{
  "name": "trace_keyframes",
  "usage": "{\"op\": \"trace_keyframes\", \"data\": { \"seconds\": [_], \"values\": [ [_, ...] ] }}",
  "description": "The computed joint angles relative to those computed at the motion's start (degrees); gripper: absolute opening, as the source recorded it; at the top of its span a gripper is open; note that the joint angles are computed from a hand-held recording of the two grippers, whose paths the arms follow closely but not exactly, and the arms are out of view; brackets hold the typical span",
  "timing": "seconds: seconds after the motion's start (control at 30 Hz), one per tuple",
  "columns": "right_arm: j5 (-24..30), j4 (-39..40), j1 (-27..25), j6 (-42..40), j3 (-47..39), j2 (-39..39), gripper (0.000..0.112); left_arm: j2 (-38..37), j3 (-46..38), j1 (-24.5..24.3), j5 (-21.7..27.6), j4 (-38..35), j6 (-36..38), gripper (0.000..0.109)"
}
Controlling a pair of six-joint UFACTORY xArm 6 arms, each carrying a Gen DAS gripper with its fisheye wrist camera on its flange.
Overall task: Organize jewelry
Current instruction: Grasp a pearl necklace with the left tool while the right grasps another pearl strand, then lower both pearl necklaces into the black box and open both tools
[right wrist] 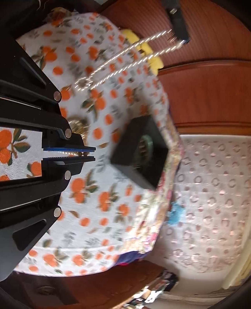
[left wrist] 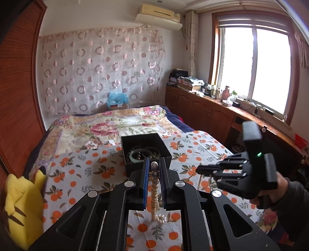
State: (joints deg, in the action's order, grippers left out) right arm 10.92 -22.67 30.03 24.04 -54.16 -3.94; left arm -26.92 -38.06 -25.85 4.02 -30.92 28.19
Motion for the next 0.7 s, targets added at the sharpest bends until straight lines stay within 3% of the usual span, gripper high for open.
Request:
{"op": "trace_keyframes", "data": {
  "seconds": [0.7],
  "values": [
    [1.3,1.7,0.7,-5.0,-8.1,-4.1,0.005,4.3,-6.6,1.0,0.9,-0.8,2.2,0.007]
  ]
}}
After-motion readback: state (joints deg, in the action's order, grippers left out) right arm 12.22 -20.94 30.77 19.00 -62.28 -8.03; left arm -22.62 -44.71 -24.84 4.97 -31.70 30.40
